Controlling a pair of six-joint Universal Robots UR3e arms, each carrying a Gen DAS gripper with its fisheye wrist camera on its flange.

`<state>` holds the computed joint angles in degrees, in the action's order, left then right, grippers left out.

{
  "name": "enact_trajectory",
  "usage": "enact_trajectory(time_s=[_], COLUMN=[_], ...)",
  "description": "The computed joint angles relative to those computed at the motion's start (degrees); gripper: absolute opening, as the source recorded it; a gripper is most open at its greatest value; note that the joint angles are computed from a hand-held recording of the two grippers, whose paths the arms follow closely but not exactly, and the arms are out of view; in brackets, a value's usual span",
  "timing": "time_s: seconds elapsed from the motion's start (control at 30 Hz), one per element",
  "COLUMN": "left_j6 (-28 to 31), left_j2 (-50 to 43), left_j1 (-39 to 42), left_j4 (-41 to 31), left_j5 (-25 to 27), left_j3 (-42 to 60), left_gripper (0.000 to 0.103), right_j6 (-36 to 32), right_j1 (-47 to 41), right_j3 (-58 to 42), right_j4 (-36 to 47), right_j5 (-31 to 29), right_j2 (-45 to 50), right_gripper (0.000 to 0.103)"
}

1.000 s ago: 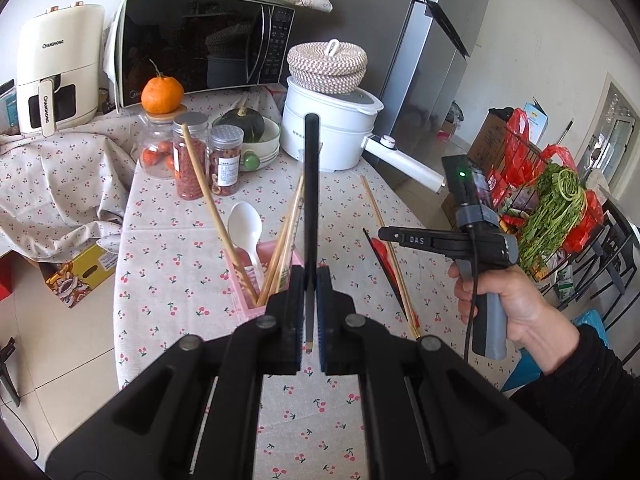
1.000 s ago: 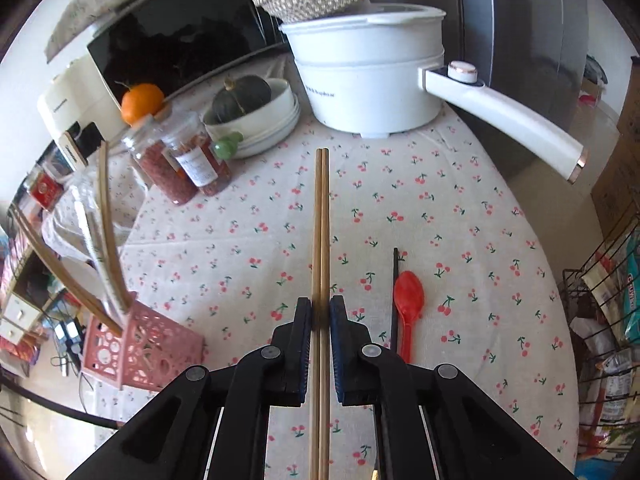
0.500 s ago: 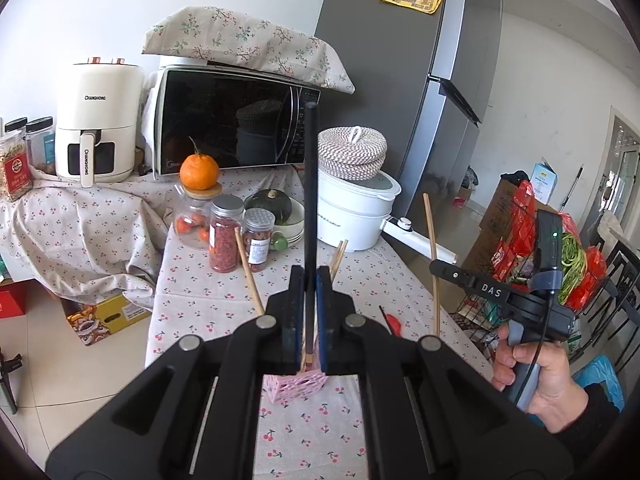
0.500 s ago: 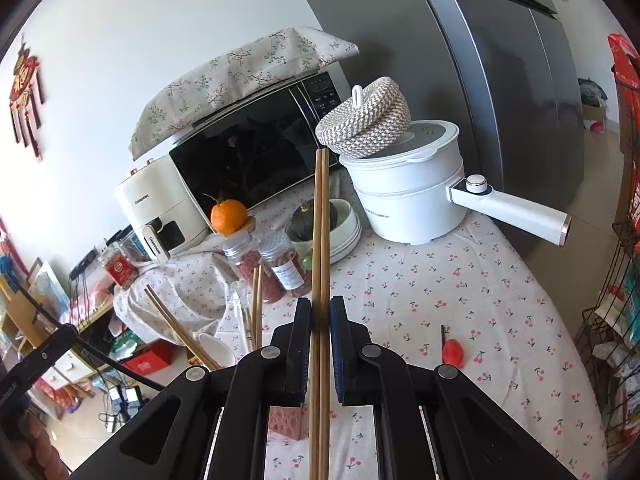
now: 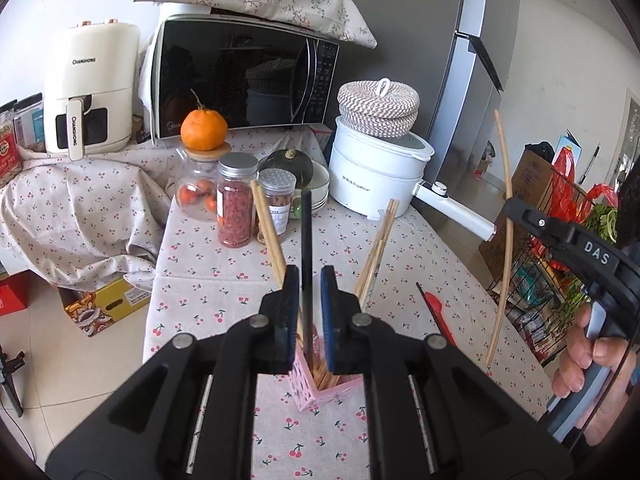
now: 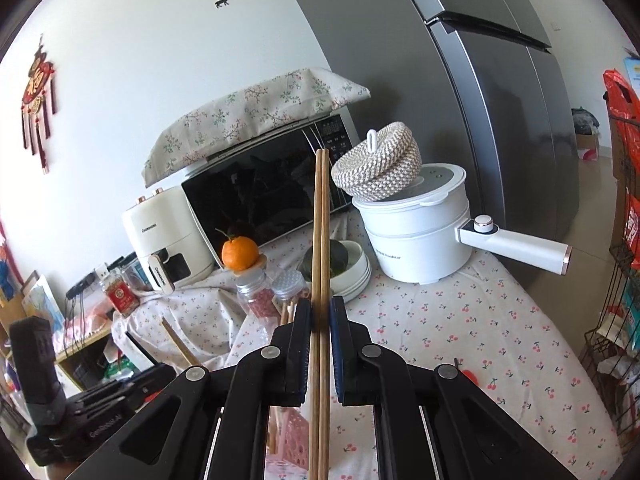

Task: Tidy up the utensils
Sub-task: 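Lower the black chopstick into the basket and open the left tool while the right tool carries its chopstick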

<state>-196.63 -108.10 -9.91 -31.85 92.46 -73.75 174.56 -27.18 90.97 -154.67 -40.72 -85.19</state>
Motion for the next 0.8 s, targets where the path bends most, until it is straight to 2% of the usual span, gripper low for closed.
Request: enact_trajectory(time_s=[0.03,0.1,0.2,0.3,0.4,0.53,0.8], left_j6=[-0.9,-2.3,-3.3,-4.0,-4.7,-5.8,-5.9], left_j2=[0.3,1.3,3.3,4.5,6.4,9.1,11.6], left_j1=[0.3,0.7,1.1,1.4,2.8,6.4,9.4], left_j4=[-0.8,-1.6,-3.6,-9.6,-13.9,-16.8,-17.9], left_j5=[-0.6,-0.9,-0.8,1.4,2.3,-1.8,-5.2], left_j3=[0.0,-0.5,-1.6,-1.1,-2.8,-6.5,-9.4], left_gripper=[0.026,0.048,0.063,0.074,0.076,0.076,0.076], right_j6=[1.3,3.7,6.0,7.5,9.6,12.3,16.3], right_j1=[0.3,1.4,4.6,8.7,13.3,18.2,24.6], right_j3=[0.9,2.9,4.7,5.0,5.3,5.7,4.3], right_j4=[-2.3,-7.4,-13.7,-16.9,-22.2,-30.6,-42.0], right_j5=[-0.3,-2.0,-6.5,-11.0,-16.8,-24.2,-35.1], right_j2=[-0.5,-1.2,-1.4,0.0,2.5,6.8,14.7], right_gripper=[0.009,0.009,0.009,0.009,0.009,0.009,0.009])
